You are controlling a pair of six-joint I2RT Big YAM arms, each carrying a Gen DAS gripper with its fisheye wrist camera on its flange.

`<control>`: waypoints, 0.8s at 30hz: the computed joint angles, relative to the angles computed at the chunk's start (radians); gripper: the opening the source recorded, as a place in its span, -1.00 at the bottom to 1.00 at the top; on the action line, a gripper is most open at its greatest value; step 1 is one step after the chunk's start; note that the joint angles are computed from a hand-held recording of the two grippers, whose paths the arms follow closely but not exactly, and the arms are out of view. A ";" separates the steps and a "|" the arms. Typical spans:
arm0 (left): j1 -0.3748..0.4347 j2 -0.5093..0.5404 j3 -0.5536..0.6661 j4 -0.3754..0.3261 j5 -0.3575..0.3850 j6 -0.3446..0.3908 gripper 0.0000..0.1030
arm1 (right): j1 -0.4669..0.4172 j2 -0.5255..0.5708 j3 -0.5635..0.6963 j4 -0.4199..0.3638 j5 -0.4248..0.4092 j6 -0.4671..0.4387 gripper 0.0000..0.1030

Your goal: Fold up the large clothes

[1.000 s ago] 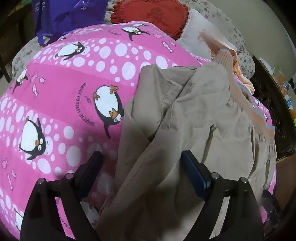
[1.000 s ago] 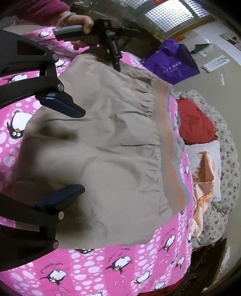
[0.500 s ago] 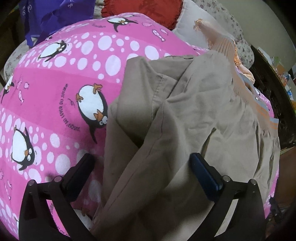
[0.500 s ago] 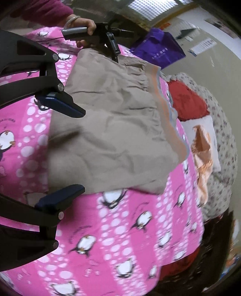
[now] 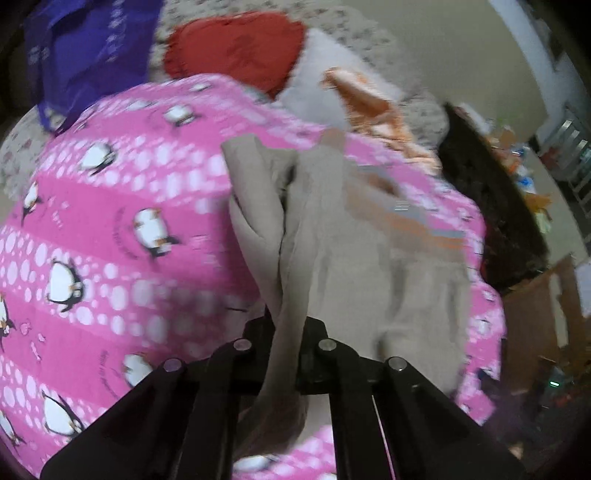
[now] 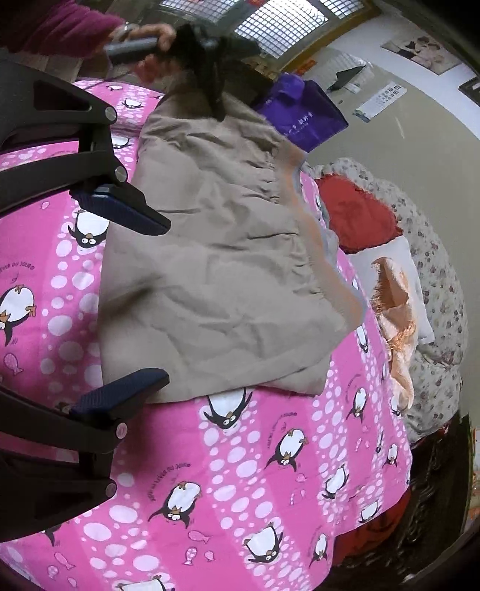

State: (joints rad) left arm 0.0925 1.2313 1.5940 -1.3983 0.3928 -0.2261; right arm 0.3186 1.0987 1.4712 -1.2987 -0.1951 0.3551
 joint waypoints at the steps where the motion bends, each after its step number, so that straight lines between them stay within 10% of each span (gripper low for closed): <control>1: -0.021 0.000 0.025 -0.009 0.018 -0.006 -0.93 | -0.006 -0.005 -0.006 0.007 -0.005 0.007 0.48; 18: -0.568 0.308 0.338 0.043 -0.018 -0.183 -0.92 | -0.247 -0.130 -0.109 -0.006 -0.155 0.014 0.48; 24: -0.567 0.272 0.262 0.113 0.206 -0.214 0.02 | -0.277 -0.129 -0.095 -0.018 -0.158 0.008 0.49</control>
State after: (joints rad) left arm -0.4748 1.5031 1.8556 -1.2854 0.5991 -0.4403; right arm 0.0420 0.9696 1.3759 -1.3166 -0.3528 0.3629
